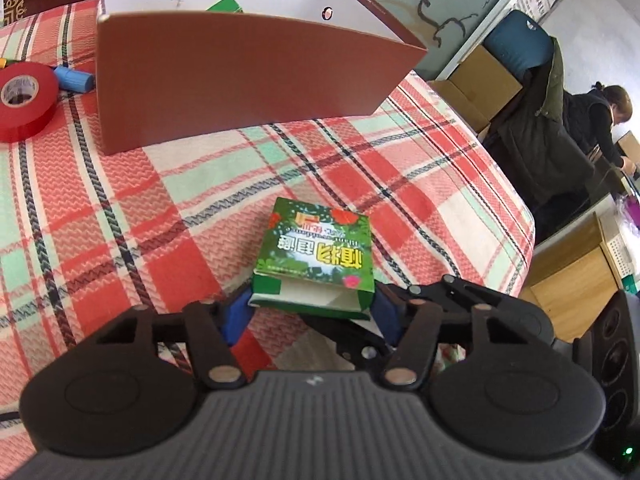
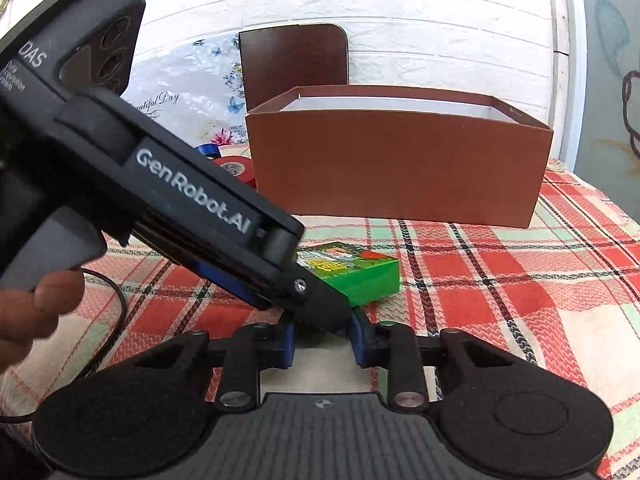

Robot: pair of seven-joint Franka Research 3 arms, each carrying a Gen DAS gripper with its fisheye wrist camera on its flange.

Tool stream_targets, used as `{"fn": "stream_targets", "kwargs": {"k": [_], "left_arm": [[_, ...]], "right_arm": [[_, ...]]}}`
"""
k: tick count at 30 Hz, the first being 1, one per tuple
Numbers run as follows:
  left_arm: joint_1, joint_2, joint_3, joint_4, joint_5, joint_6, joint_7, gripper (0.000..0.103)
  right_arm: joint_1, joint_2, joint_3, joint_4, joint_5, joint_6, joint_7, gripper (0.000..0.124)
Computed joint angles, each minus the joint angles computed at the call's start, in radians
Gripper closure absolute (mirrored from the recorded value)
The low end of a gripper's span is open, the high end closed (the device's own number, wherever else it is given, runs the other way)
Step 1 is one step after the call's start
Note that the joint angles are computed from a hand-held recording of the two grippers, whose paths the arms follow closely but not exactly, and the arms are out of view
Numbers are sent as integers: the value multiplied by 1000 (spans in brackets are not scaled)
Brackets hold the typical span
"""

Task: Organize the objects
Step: 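Carry the soap box into the brown box with the left gripper and release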

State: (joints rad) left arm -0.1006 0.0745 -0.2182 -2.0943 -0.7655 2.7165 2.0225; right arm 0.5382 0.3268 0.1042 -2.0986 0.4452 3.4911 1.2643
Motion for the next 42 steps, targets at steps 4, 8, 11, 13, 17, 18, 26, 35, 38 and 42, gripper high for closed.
{"fn": "stream_targets", "kwargs": {"k": [4,8,11,13,17,18,26,35,38,42], "left_arm": [[8,-36,7,-2,-6,-1,59,26],[6,-68,31,-9,-36,-5,121,15],[1,-44,41,16,-5,24,76,15],[7,-6,37,51,5,0,60,18],[27,77,15,119,79,-94,-16,49],[33,96,6,131,81,-107,-23,49],[52,90,-43,154,74,-63,6,56],[39,120,-58,297,57,56,117,52],[2,226,-29,449,227,91,-37,34],[-146,378,162,637,577,50,-386,27]], "right_arm": [[106,-20,-94,-16,120,21,-100,65],[143,-42,-146,-46,80,30,-66,54],[64,-26,-86,-23,0,17,-16,51],[43,-18,-64,-16,-33,10,2,50],[70,13,-70,40,83,-30,-125,53],[58,17,-59,44,74,-35,-122,54],[135,29,-158,56,28,27,-41,51],[52,106,-98,195,1,245,-103,48],[16,204,-82,370,16,231,-198,46],[200,372,-324,671,439,44,-476,48]]}}
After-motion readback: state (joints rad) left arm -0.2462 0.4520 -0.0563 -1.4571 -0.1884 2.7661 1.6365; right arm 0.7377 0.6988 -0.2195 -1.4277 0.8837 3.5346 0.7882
